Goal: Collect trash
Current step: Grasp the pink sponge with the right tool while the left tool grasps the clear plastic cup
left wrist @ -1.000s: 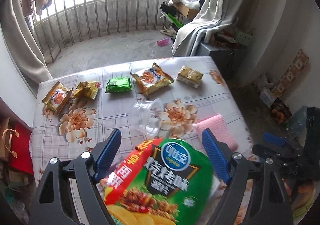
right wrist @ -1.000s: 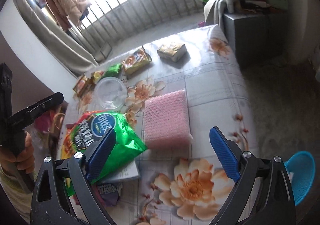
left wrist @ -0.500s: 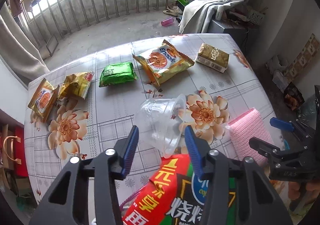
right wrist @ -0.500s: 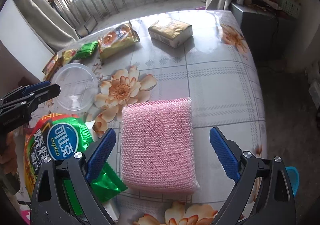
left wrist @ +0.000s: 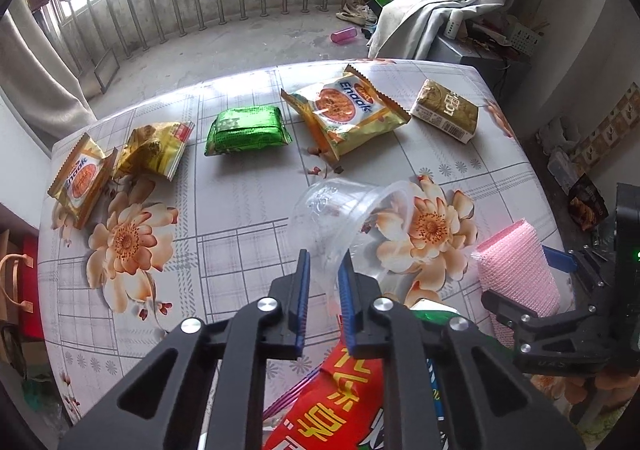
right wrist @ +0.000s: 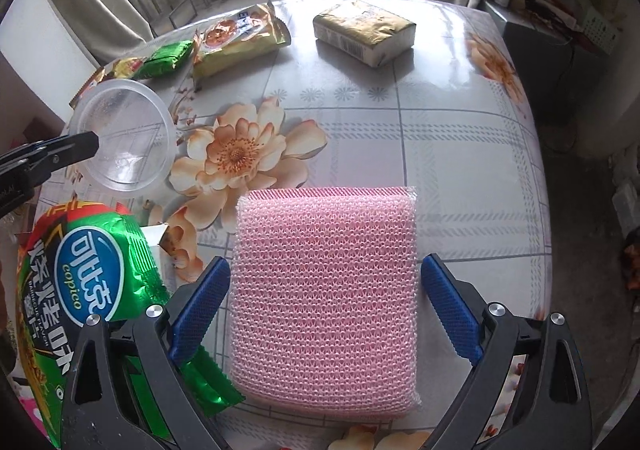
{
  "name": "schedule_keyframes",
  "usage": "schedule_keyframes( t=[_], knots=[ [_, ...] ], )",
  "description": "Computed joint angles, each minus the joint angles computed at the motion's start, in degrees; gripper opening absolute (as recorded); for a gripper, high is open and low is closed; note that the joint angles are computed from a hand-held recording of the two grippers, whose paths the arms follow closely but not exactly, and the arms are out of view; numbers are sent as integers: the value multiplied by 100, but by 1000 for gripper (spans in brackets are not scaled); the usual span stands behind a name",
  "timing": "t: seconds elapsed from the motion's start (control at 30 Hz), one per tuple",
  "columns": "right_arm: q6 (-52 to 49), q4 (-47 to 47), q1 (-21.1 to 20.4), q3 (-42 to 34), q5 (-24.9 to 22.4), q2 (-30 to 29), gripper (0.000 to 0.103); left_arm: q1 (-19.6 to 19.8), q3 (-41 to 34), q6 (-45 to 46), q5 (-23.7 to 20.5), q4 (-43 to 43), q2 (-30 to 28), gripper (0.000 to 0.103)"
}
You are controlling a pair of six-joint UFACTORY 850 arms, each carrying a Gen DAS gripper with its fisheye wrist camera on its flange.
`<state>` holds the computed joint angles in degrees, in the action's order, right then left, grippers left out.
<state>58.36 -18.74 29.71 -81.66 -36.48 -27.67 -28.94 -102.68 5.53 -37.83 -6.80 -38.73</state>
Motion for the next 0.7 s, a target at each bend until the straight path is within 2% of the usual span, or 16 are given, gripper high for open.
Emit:
schedule_keyframes(
  t=[0.2,0.37,0.7],
  knots=[
    [98,-202,3,35,-1,17,91,37,31,-70,42,-58,16,5],
    [207,-292,-57,145,70,105,79,52,93,-21,118,-157,71,5],
    [792,-714,-108,447,307,420,77,123,256,-30,422,-402,310,5]
  ],
)
